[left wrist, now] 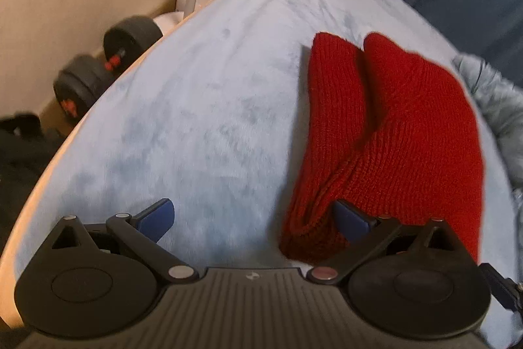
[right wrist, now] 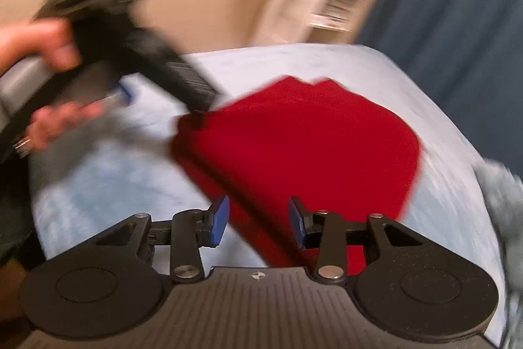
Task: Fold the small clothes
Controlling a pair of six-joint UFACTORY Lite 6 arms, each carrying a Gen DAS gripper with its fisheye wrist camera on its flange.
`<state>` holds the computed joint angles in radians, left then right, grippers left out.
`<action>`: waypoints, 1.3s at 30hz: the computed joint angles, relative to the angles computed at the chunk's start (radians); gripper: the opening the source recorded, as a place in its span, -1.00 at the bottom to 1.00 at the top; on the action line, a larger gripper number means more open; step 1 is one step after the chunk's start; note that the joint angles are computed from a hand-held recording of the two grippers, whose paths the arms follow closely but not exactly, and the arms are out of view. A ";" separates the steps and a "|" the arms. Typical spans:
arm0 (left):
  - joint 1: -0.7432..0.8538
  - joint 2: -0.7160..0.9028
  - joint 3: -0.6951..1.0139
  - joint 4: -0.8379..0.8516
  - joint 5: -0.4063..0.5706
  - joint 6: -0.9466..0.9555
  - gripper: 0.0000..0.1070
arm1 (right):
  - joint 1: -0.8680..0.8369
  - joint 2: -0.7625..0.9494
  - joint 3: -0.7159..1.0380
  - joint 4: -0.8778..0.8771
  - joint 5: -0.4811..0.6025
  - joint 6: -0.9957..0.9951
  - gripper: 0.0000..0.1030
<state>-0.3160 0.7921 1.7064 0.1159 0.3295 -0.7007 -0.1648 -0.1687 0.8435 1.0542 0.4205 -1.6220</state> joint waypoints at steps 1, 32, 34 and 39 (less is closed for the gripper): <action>-0.001 -0.020 -0.021 0.006 -0.004 -0.007 0.93 | -0.011 0.032 0.023 0.004 -0.021 0.050 -0.16; -0.551 -0.860 -0.582 0.531 0.399 -0.653 0.92 | -1.071 -0.240 0.100 -0.156 1.046 0.152 0.50; -0.550 -0.863 -0.581 0.529 0.403 -0.655 0.92 | -1.061 -0.230 0.094 -0.160 1.033 0.157 0.50; -0.514 -0.833 -0.561 0.485 0.391 -0.606 0.92 | -1.034 -0.203 0.092 -0.169 0.992 0.187 0.50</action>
<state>-0.8300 -0.0405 1.1451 0.6005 0.7208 -1.3071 -1.1983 -0.3715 0.9359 0.8853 1.4125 -1.4351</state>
